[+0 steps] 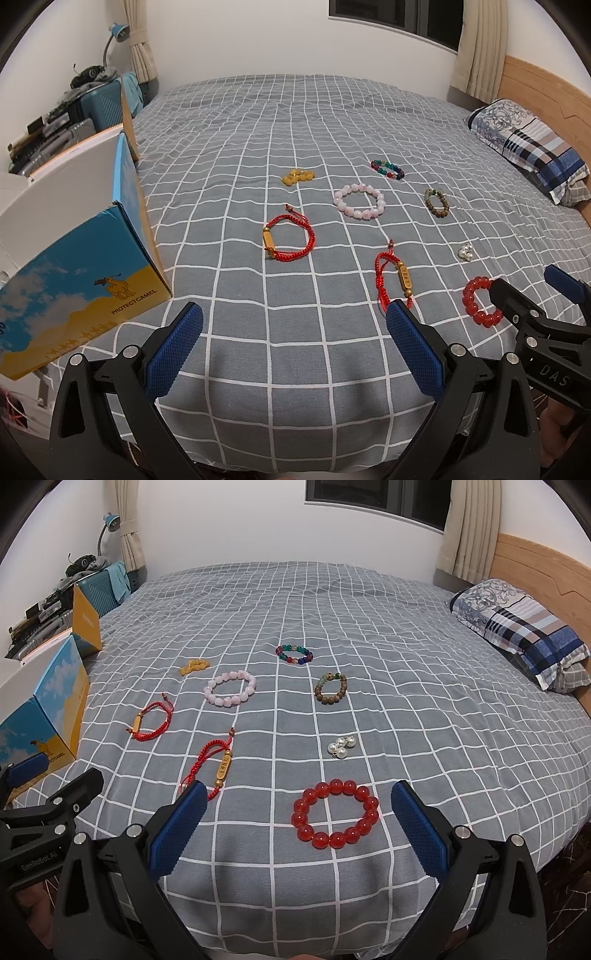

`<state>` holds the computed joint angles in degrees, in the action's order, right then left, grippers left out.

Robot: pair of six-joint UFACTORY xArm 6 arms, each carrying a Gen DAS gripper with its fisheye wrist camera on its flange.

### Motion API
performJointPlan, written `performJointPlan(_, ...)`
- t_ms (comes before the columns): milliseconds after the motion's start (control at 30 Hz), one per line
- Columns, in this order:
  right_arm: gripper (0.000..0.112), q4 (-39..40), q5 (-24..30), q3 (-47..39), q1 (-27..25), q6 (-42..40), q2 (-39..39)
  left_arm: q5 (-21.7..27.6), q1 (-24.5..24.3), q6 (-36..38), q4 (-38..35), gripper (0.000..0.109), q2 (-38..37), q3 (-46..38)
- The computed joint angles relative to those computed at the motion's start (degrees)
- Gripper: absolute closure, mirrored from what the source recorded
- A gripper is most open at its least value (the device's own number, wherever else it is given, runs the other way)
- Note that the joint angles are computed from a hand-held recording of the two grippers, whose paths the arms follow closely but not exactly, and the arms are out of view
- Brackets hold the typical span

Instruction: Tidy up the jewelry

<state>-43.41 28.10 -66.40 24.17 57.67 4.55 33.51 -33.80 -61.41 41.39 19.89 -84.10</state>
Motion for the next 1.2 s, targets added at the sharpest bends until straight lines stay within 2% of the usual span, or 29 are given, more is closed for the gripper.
performJointPlan(533,0.017,-0.5,0.1,-0.2,0.2,-0.1,0.2,0.0,0.0,-0.6,0.5,0.011,0.1,-0.2)
performJointPlan(800,0.017,3.0,1.6,-5.1,-0.3,-5.9,1.9,1.3,1.1,4.7,-4.9,0.011,1.9,-5.4)
performJointPlan(933,0.017,6.8,3.8,-11.7,-1.6,-11.4,5.8,2.6,2.6,11.4,-12.0,0.011,6.0,-12.5)
performJointPlan(1067,0.017,11.9,7.0,-20.8,-3.1,-18.6,12.2,7.6,3.4,18.3,-16.6,0.011,12.7,-22.9)
performJointPlan(1200,0.017,19.6,11.7,-33.4,-4.9,-26.3,21.9,12.4,4.4,25.2,-22.3,0.011,21.4,-35.8)
